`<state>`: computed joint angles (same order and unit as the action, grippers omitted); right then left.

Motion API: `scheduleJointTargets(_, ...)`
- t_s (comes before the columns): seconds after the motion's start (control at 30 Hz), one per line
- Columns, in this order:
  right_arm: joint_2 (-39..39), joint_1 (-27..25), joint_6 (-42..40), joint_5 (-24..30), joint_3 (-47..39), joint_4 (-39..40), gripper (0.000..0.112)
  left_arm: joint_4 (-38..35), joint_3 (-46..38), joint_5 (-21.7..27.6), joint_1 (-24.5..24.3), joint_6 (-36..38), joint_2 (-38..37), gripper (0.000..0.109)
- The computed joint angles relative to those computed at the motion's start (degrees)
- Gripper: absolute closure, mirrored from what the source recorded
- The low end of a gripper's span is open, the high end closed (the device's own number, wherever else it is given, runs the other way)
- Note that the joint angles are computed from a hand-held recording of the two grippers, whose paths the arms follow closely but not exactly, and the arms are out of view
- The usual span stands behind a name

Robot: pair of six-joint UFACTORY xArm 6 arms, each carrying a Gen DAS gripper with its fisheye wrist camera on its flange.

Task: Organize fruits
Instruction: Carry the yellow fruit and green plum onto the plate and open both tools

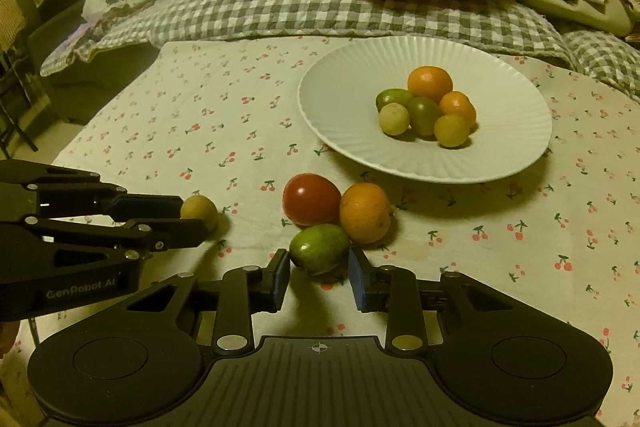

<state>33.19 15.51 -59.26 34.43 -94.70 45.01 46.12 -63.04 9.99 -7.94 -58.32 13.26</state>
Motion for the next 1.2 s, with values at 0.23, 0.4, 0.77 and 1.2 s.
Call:
scheduleJointTargets(0.23,-1.0,-0.7,-1.4,0.3,0.4,1.7,0.082,0.6,-0.9,-0.6,0.0,-0.4,0.8,0.088)
scheduleJointTargets(0.4,-1.4,-1.2,-2.0,0.3,0.3,2.8,0.082,1.0,-1.7,-1.1,0.1,-0.9,1.2,0.089)
scheduleJointTargets(0.77,-1.1,-2.0,-1.7,0.0,-1.0,3.9,0.082,1.9,-3.8,-1.8,-0.2,-2.0,2.3,0.089)
scheduleJointTargets(1.2,-0.2,-2.9,-1.1,-0.8,-3.3,4.7,0.082,2.3,-8.4,-2.4,-0.8,-3.0,4.5,0.089)
